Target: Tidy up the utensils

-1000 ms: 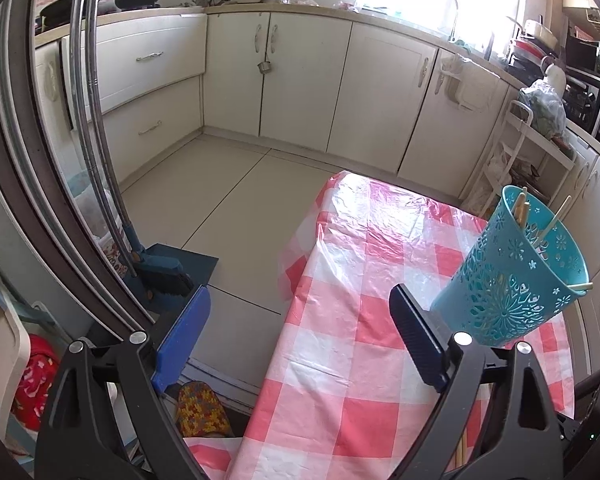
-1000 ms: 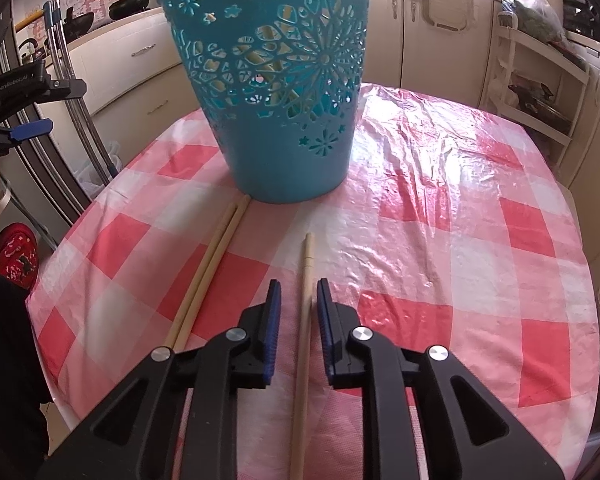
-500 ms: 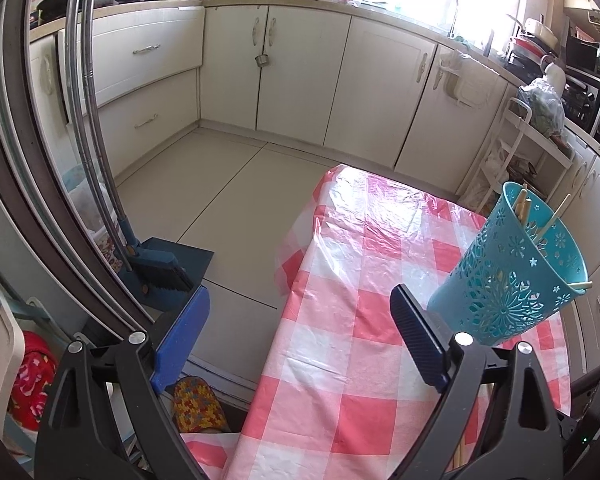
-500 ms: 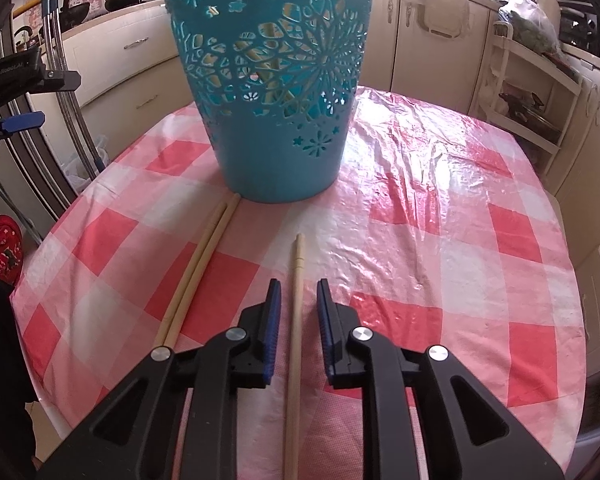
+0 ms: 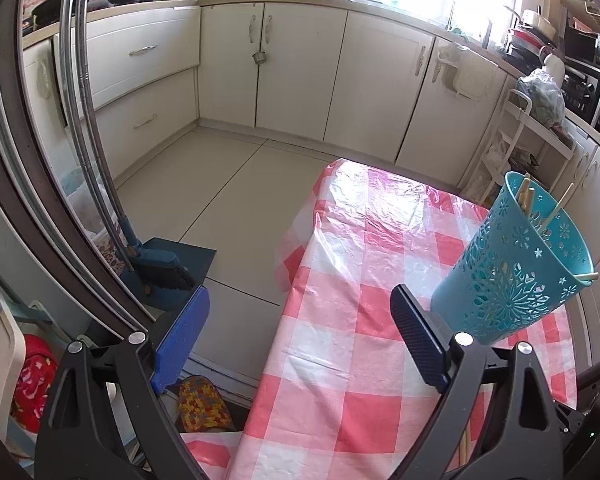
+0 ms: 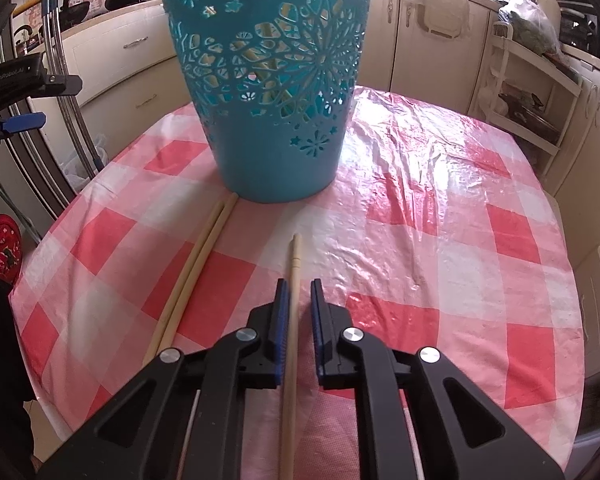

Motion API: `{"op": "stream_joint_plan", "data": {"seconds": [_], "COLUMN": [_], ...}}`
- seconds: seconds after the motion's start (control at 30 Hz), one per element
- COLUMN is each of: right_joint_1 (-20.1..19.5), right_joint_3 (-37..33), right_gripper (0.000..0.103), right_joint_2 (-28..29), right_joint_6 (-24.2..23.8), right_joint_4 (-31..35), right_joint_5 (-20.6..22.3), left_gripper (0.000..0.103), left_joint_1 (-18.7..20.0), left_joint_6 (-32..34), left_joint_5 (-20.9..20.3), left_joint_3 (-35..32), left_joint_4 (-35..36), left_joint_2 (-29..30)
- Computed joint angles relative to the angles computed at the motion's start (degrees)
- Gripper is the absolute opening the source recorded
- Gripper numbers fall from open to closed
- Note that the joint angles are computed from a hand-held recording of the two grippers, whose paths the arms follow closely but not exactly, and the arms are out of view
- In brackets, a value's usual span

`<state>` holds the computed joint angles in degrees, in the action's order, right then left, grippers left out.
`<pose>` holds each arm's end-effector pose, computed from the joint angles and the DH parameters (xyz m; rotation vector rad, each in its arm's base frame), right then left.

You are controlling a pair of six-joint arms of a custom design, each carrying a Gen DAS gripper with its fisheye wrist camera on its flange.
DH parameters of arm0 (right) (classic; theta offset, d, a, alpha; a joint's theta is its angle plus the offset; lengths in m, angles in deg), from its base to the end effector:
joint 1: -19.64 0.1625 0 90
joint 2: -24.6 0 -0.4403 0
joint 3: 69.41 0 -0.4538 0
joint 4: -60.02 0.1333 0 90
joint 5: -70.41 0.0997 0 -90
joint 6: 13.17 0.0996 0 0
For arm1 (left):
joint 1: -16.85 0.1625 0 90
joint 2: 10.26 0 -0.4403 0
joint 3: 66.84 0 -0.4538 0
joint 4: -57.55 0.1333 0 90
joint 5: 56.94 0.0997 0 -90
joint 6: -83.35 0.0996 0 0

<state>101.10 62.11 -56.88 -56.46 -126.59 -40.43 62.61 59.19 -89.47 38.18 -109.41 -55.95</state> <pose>0.0236 -0.5019 0.2585 0.5299 -2.3230 0.7285 -0.2980 -0.6175 0.0664 0.2066 2.2792 -0.9952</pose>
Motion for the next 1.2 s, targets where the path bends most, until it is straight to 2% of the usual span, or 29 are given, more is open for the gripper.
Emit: {"op": "stream_joint_plan", "data": {"seconds": [0.07, 0.4, 0.57, 0.77, 1.2], "right_joint_1": [-0.61, -5.66, -7.64, -8.76, -9.14], "right_joint_3": [-0.17, -2.19, -2.5, -1.47, -1.24], "right_gripper": [0.006, 0.006, 0.006, 0.006, 0.006], "right_joint_2": [-0.75, -6.15, -8.62, -11.4, -13.96], "right_joint_6": [1.53, 14.65, 18.13, 17.65, 16.1], "right_joint_4": [1.65, 15.78, 18.69, 18.49, 17.09], "right_joint_5": [1.19, 12.58, 19.24, 26.53, 35.2], "left_gripper": [0.088, 0.088, 0.088, 0.088, 0.088], "left_joint_1": [0.05, 0.62, 0.53, 0.3, 0.08], "left_joint_6": [-0.3, -2.56, -2.56, -1.7, 0.55], "left_joint_5": [0.02, -0.33, -0.09, -0.18, -1.96], "left_joint_3": [0.01, -0.03, 0.22, 0.16, -0.1], "left_joint_4": [0.27, 2.03, 1.77, 1.14, -0.01], "left_joint_2": [-0.06, -0.48, -0.57, -0.32, 0.06]}}
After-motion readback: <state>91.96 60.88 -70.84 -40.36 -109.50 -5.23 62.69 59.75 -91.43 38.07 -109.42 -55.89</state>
